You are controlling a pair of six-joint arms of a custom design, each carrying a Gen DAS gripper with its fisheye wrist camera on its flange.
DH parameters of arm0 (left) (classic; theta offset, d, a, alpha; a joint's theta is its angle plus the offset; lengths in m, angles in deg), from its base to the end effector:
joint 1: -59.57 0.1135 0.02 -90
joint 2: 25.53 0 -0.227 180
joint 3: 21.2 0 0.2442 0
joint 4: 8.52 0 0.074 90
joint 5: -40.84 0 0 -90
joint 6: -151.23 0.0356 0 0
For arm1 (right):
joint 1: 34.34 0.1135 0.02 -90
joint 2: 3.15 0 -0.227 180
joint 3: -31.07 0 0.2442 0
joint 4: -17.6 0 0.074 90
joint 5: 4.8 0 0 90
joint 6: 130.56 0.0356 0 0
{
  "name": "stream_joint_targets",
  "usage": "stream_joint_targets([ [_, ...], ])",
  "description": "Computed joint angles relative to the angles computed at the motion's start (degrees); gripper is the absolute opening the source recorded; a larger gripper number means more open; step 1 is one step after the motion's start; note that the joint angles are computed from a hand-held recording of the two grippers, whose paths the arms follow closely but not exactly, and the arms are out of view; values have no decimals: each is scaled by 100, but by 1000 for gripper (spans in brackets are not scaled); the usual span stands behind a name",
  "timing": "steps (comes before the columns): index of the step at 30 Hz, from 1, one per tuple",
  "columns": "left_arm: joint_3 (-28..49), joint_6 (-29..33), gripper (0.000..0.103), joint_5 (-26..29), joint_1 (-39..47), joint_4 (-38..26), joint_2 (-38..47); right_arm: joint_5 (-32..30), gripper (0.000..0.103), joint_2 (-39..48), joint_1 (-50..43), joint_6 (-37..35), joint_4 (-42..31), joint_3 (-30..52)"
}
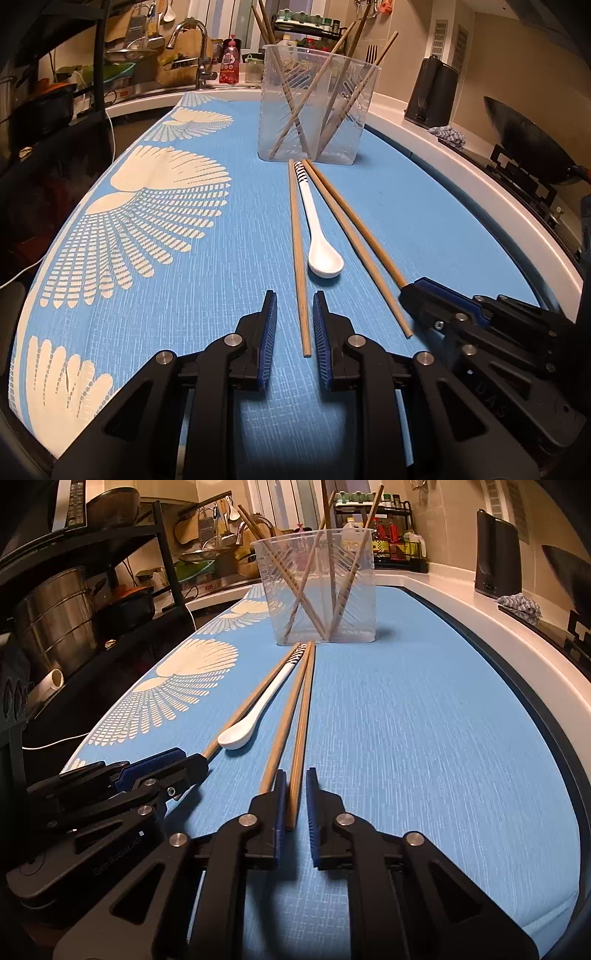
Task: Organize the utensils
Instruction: 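Lower the left tool onto a chopstick while the right tool grasps another, then hold both chopsticks closed in the tools on the cloth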
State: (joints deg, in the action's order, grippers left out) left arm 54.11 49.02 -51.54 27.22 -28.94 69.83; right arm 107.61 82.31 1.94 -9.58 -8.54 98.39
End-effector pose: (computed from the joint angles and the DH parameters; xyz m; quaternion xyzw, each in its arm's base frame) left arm 0.2998 -0.1882 0.1847 0.1502 0.8954 -0.1413 0.3947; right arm 0.2584 0.1729 0.1891 0.0336 0.9064 0.0620 0.4165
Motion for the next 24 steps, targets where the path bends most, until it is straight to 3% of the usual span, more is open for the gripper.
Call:
stream_joint_targets([
  [6, 40, 92, 20, -85, -35, -3, 32, 159, 6, -152, -21, 35, -83, -115],
  [10, 14, 102, 6, -137, -4, 11, 21, 274, 6, -320, -56, 103, -139, -262],
  [24, -322, 93, 6, -315, -30, 169, -229, 553, 8, -812, -151, 410, -329, -686],
])
